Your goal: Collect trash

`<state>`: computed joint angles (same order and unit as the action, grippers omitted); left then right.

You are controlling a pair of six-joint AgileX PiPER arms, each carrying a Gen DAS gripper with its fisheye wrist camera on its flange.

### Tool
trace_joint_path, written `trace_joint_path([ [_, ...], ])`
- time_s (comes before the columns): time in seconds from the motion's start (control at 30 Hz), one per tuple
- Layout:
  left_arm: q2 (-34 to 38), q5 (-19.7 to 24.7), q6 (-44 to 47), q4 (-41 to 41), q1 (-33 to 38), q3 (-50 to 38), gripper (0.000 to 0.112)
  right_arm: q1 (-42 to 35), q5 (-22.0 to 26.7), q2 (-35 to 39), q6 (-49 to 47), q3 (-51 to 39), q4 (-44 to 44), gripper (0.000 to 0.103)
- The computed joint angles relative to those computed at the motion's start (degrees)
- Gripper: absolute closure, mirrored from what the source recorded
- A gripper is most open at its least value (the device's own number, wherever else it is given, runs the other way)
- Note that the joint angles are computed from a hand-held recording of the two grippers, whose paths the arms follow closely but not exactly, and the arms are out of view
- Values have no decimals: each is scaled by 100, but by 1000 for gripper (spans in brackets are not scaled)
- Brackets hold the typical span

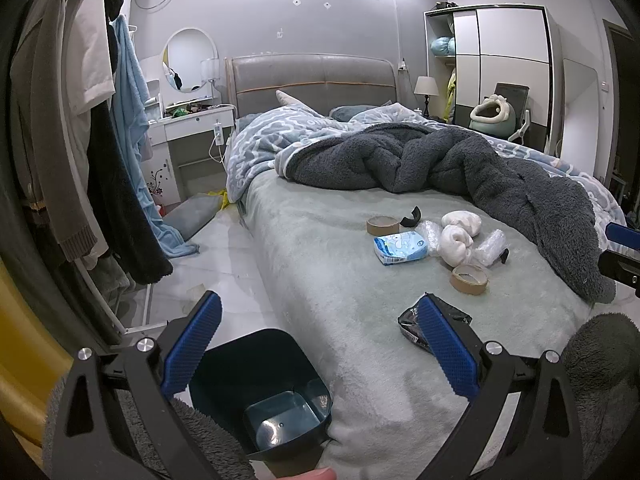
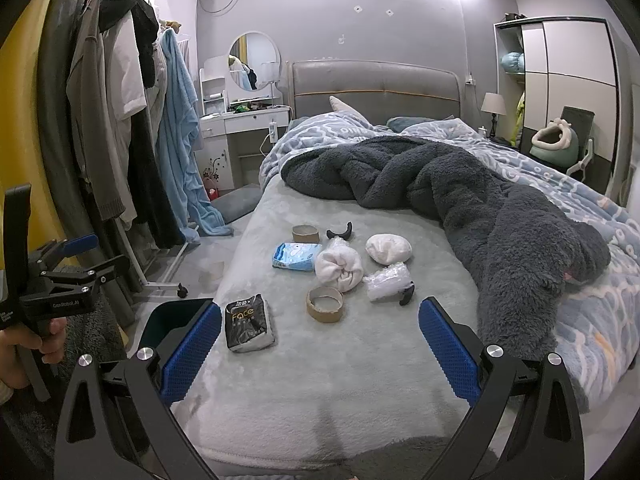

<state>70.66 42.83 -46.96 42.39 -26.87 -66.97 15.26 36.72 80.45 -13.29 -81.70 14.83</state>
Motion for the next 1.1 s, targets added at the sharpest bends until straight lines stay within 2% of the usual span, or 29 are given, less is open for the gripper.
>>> trace_joint_path([
  [0.57,14,9,62,-75,13,-29,13,-2,0,8,-2,0,2,3],
  [0.67,-28,-338,15,-63,169,274,13,0,-5,5,-5,6,5,3],
  [0.77,-55,-415,20,-71,186,367,13,2,-4,7,1,3,-1,3],
  [0.87,2,-254,107,-181,85,187,13,4,-1,10,9,-2,-8,3],
  [1.1,13,-236,230,-305,97,113,13,-2,9,10,3,-10,-1,3],
])
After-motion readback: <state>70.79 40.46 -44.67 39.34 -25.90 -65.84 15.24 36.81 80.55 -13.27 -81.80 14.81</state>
